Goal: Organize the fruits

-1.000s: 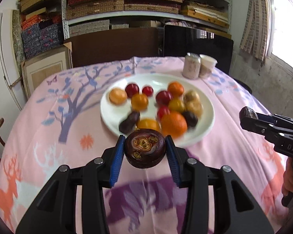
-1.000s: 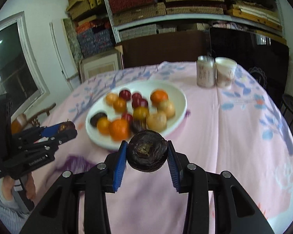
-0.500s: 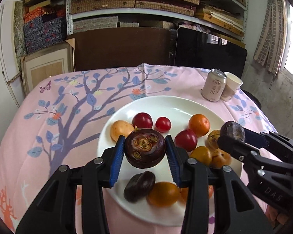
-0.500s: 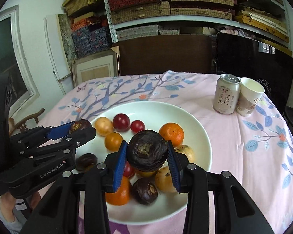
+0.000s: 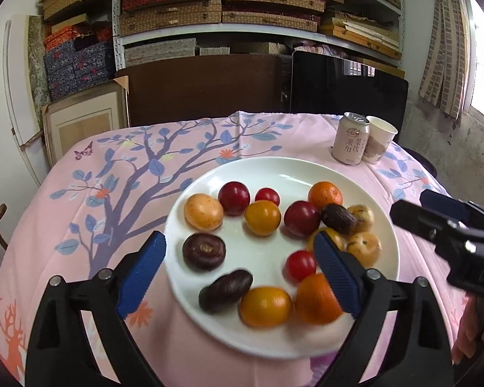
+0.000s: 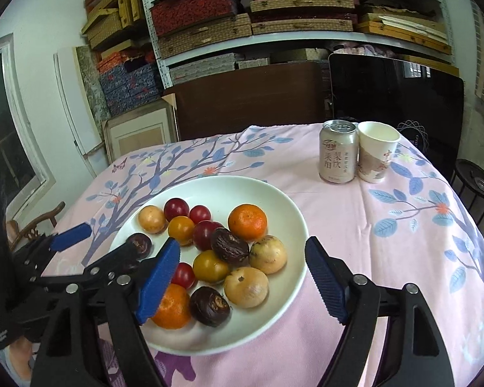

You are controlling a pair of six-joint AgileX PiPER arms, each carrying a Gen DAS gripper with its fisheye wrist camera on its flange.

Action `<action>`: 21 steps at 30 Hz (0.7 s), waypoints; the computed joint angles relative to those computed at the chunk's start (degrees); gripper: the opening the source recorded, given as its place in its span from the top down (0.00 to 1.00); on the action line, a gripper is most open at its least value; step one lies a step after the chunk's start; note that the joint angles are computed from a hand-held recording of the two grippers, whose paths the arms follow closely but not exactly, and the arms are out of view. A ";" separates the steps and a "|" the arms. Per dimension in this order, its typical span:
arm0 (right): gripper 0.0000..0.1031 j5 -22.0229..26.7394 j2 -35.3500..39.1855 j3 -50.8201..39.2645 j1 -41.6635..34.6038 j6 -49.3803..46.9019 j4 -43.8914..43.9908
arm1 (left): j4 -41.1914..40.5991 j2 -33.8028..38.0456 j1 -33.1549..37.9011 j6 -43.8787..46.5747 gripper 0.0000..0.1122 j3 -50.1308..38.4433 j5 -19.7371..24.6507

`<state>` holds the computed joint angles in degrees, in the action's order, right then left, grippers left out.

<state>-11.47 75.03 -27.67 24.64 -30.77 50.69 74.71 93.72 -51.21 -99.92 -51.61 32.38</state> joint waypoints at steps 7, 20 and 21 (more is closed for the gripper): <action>0.08 -6.19 -10.06 10.21 6.81 -7.19 13.64 | 0.09 -7.78 -9.76 -10.74 0.14 9.70 8.03; 0.03 -37.42 -14.76 19.26 39.28 -14.40 39.34 | -5.59 -9.63 -26.33 -16.70 0.12 13.94 23.82; 0.03 -38.70 -14.91 20.36 40.96 -11.94 37.79 | -5.77 -9.07 -26.79 -16.27 0.12 13.38 25.19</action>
